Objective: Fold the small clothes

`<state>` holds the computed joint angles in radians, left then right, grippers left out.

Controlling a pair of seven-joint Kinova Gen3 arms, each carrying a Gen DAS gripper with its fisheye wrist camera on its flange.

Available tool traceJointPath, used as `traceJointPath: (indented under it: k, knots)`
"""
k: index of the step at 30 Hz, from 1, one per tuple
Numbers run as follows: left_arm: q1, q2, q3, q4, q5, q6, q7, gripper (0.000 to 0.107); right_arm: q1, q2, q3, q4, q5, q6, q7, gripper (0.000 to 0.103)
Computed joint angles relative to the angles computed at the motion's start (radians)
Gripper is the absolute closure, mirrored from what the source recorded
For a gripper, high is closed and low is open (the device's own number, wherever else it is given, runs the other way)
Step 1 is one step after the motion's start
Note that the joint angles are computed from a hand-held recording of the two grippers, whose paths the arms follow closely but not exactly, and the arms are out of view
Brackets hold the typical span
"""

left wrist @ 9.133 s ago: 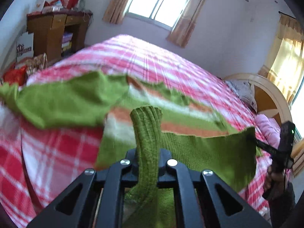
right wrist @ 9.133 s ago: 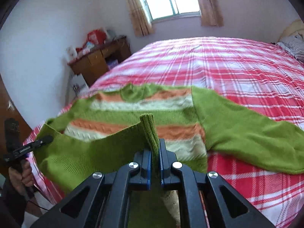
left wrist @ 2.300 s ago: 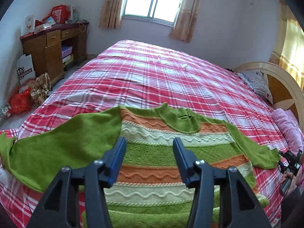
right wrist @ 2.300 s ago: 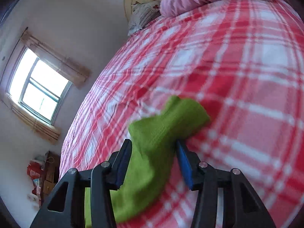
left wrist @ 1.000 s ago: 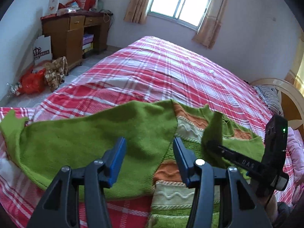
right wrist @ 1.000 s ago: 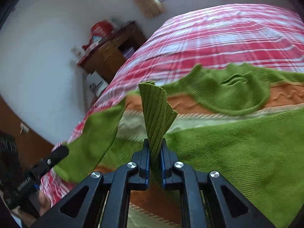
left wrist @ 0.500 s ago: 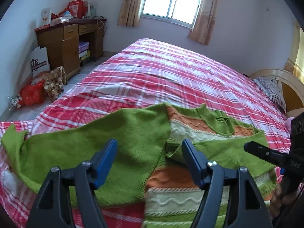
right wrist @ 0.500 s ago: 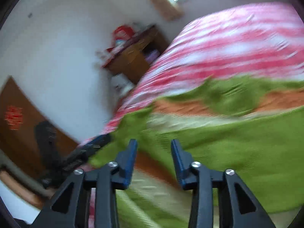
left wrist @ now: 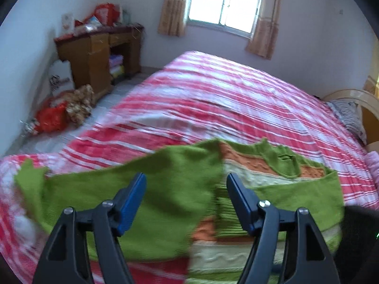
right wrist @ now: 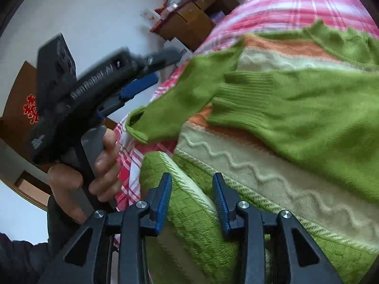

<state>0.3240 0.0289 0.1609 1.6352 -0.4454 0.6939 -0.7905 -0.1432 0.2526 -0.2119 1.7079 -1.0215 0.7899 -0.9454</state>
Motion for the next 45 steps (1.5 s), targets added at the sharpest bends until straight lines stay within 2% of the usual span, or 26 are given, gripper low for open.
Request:
traceJointPath:
  k: [2, 3, 6, 10, 11, 13, 14, 16, 19, 22, 24, 26, 27, 28, 30, 31, 33, 34, 36, 39, 43, 45]
  knots:
    - [-0.046, -0.040, 0.035, 0.039, -0.072, 0.009, 0.081, 0.035, 0.017, -0.047, 0.008, 0.043, -0.058, -0.081, 0.065, 0.066]
    - [-0.092, -0.053, 0.074, 0.054, -0.092, 0.011, 0.122, 0.035, 0.031, -0.069, 0.003, 0.069, -0.092, -0.121, 0.082, 0.066]
    - [-0.231, -0.111, 0.152, 0.127, -0.116, 0.003, 0.244, 0.035, 0.041, -0.080, 0.008, 0.080, -0.118, -0.216, 0.039, 0.066]
    - [-0.416, -0.136, 0.258, 0.144, -0.121, 0.113, 0.407, 0.035, -0.130, 0.015, 0.148, -0.026, 0.028, -0.172, -0.100, 0.065]
    - [-0.452, -0.136, 0.270, 0.139, -0.118, 0.153, 0.447, 0.035, -0.172, 0.031, 0.176, -0.037, 0.068, -0.168, -0.125, 0.065]
    - [-0.469, -0.122, 0.247, 0.130, -0.128, 0.230, 0.529, 0.035, -0.201, 0.015, 0.182, -0.053, 0.137, -0.186, -0.145, 0.065]
    - [-0.449, -0.116, 0.225, 0.126, -0.143, 0.251, 0.569, 0.035, -0.188, 0.015, 0.159, -0.062, 0.151, -0.175, -0.141, 0.065]
    - [-0.368, -0.110, 0.139, 0.132, -0.176, 0.247, 0.613, 0.035, -0.112, 0.000, 0.072, -0.054, 0.133, -0.168, -0.106, 0.065]
    - [-0.229, -0.061, 0.029, 0.096, -0.239, 0.260, 0.599, 0.035, -0.036, -0.077, -0.020, 0.018, 0.094, -0.251, -0.055, 0.065]
    - [-0.128, 0.013, -0.041, 0.025, -0.269, 0.267, 0.513, 0.034, 0.021, -0.115, -0.098, 0.032, 0.140, -0.283, -0.081, 0.065]
    - [-0.043, 0.099, -0.114, -0.067, -0.280, 0.324, 0.432, 0.034, 0.025, -0.108, -0.136, 0.019, 0.195, -0.295, -0.125, 0.065]
    - [0.006, 0.192, -0.166, -0.155, -0.286, 0.405, 0.351, 0.036, 0.011, -0.109, -0.135, 0.019, 0.234, -0.297, -0.172, 0.065]
    - [0.037, 0.233, -0.212, -0.190, -0.268, 0.446, 0.310, 0.039, 0.012, -0.106, -0.135, 0.019, 0.241, -0.291, -0.186, 0.065]
    - [0.060, 0.272, -0.258, -0.225, -0.234, 0.481, 0.270, 0.048, 0.012, -0.102, -0.131, 0.020, 0.238, -0.289, -0.188, 0.065]
    - [0.080, 0.303, -0.323, -0.244, -0.167, 0.504, 0.217, 0.052, 0.017, -0.107, -0.129, 0.028, 0.234, -0.284, -0.203, 0.065]
    - [0.114, 0.295, -0.369, -0.231, -0.157, 0.491, 0.215, 0.052, 0.015, -0.101, -0.131, 0.029, 0.230, -0.293, -0.206, 0.065]
    - [0.169, 0.268, -0.443, -0.163, -0.175, 0.425, 0.232, 0.074, 0.023, -0.102, -0.131, 0.033, 0.219, -0.292, -0.206, 0.065]
    - [0.170, 0.243, -0.452, -0.128, -0.172, 0.384, 0.246, 0.093, 0.028, -0.105, -0.131, 0.035, 0.216, -0.286, -0.207, 0.065]
    - [0.116, 0.181, -0.437, -0.075, -0.119, 0.303, 0.294, 0.097, 0.026, -0.101, -0.126, 0.032, 0.222, -0.282, -0.224, 0.065]
    - [-0.023, 0.110, -0.329, -0.006, -0.094, 0.181, 0.368, 0.101, 0.043, -0.109, -0.129, 0.046, 0.184, -0.285, -0.205, 0.065]
    - [-0.136, 0.030, -0.147, 0.067, -0.234, 0.018, 0.490, 0.101, 0.073, -0.142, -0.112, 0.080, 0.115, -0.294, -0.174, 0.065]
    - [-0.135, 0.005, -0.089, 0.063, -0.288, -0.063, 0.487, 0.101, 0.082, -0.162, -0.093, 0.101, 0.086, -0.302, -0.166, 0.065]
